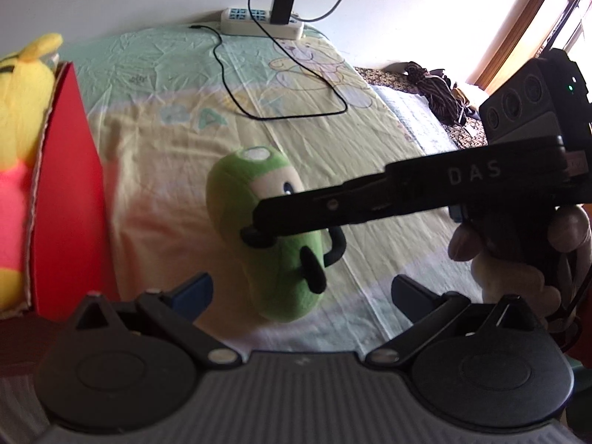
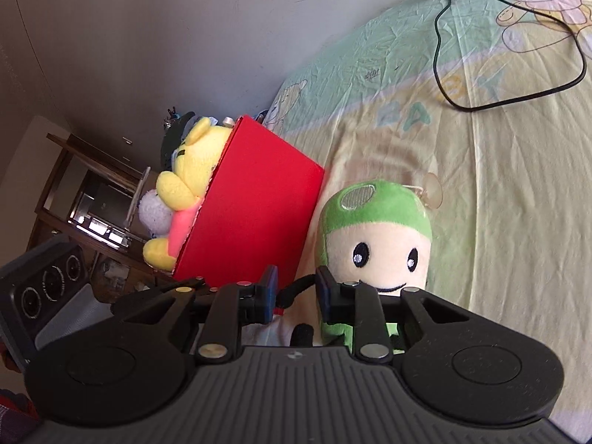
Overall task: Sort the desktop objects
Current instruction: 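Lower the open right gripper around the green pickle plush, then close the right gripper on the green plush's body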
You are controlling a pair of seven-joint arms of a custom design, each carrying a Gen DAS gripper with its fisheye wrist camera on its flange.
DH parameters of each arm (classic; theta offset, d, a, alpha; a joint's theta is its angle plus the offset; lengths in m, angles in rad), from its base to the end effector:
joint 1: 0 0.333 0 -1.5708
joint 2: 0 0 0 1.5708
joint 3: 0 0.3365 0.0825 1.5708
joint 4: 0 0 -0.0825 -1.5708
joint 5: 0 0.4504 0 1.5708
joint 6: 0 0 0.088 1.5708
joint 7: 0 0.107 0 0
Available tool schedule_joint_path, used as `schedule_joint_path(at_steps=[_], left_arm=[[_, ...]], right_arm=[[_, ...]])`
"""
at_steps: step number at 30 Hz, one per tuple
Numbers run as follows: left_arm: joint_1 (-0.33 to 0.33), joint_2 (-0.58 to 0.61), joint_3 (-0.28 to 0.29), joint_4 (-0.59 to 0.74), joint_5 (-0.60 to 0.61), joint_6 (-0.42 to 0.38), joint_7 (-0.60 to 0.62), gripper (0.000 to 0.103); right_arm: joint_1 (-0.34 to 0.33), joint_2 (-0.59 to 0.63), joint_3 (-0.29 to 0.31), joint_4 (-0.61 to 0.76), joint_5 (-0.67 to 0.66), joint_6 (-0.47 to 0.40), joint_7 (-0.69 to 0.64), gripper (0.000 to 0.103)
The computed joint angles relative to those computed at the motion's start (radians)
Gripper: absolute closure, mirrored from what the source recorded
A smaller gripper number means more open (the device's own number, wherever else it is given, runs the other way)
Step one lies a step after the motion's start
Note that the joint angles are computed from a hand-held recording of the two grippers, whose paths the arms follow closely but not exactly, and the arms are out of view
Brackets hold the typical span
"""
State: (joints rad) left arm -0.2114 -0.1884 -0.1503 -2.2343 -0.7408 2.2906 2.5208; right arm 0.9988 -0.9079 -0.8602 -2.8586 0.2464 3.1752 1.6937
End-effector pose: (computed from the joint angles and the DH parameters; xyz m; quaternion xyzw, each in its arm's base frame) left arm 0.5275 -0.2182 0.4674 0.3219 -0.8951 0.3068 0.0326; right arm 0.4131 0.0522 0.4351 -0.4819 0.6950 0.0654 0.5297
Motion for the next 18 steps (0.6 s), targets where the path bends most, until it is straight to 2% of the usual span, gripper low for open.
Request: schedule_joint_path(at_steps=[2, 4, 5, 6, 8, 10, 12, 14, 18], left_arm=[[0.001, 0.003, 0.001, 0.003, -0.003, 0.004, -0.008, 0.001], [0.001, 0.007, -0.005, 0.005, 0.006, 0.024, -0.022, 0.001], [0.001, 0.012, -0.010, 0.006, 0.017, 0.040, -0.033, 0.001], [0.000, 0.020, -0.012, 0.011, 0.025, 0.048, -0.044, 0.001], [0.001, 0.037, -0.014, 0.025, 0.036, 0.044, -0.068, 0.001], [0.002, 0.046, -0.014, 0.035, 0.040, 0.041, -0.083, 0.001], [0.002, 0.051, -0.019, 0.038, 0.051, 0.058, -0.100, 0.001], [0.001, 0.062, -0.022, 0.049, 0.057, 0.061, -0.111, 0.001], [-0.001, 0.099, -0.032, 0.081, 0.075, 0.064, -0.146, 0.001]], right_arm=[[0.032, -0.043, -0.033, -0.018, -0.007, 0.074, -0.015, 0.076], [-0.030, 0.003, 0.031, -0.034, -0.011, 0.126, 0.041, 0.075], [-0.087, 0.035, 0.082, -0.042, -0.001, 0.128, 0.083, 0.073], [-0.113, 0.053, 0.100, -0.045, 0.002, 0.125, 0.113, 0.072], [-0.154, 0.093, 0.126, -0.045, 0.006, 0.111, 0.167, 0.071], [-0.165, 0.120, 0.129, -0.036, -0.017, 0.086, 0.188, 0.066], [-0.127, 0.117, 0.076, -0.033, -0.042, 0.071, 0.196, 0.058], [-0.076, 0.112, 0.016, -0.023, -0.055, 0.064, 0.198, 0.055], [-0.013, 0.135, -0.048, 0.003, -0.068, 0.076, 0.207, 0.052]])
